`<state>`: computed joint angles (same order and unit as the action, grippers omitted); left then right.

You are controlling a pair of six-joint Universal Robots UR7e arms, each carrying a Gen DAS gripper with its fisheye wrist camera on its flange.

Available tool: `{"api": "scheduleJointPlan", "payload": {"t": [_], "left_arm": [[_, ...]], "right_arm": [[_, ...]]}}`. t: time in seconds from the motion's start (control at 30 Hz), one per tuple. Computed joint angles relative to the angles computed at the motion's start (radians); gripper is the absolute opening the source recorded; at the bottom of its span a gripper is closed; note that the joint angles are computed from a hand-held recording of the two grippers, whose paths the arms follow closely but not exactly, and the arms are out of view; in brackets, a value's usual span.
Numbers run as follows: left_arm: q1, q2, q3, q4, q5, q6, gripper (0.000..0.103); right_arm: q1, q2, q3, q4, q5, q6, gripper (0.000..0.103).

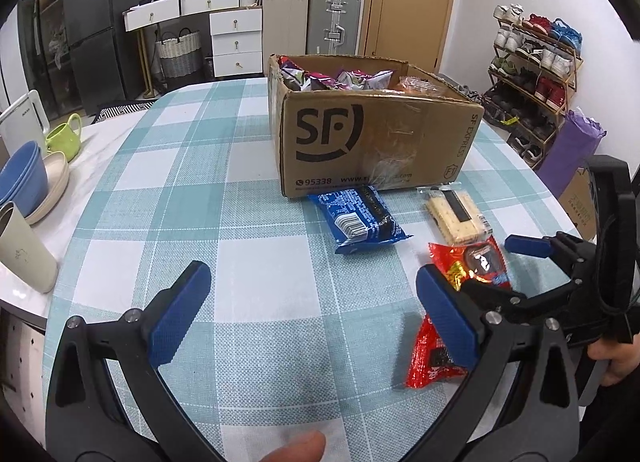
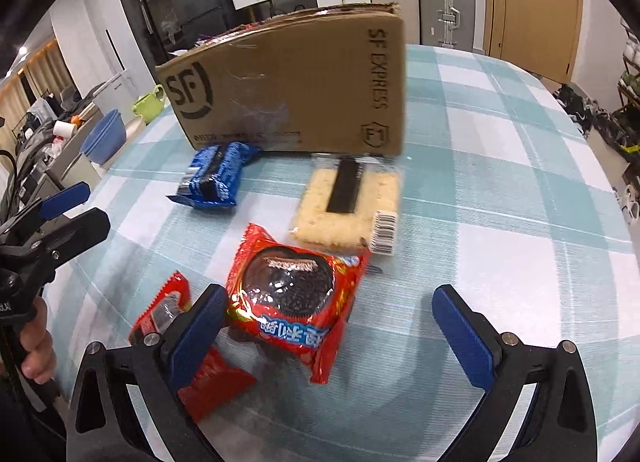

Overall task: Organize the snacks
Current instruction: 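Grasp the red Oreo pack with the right gripper and lift it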

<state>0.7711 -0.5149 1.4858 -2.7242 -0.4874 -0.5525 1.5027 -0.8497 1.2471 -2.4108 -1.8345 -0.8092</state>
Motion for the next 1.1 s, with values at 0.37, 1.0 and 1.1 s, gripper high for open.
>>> {"api": "scheduleJointPlan", "payload": {"t": [0.37,1.0,1.1], "left_arm": [[0.007,0.01,-0.01,0.004,-0.01,0.009,0.102],[0.001,0.001,0.003,-0.01,-0.002,0.016,0.102],[-0.001,0.004,0.002,-0.009,-0.004,0.02,0.102]], "right_arm": [[0.004,-0.023,0.054,-0.062,0.008,-0.094,0.102],[-0.011,-0.077,0.102,-0.008,0.097,-0.173,0.053],[-0.012,-0.094,0.118,-0.022,0.123,-0.185,0.051]]}}
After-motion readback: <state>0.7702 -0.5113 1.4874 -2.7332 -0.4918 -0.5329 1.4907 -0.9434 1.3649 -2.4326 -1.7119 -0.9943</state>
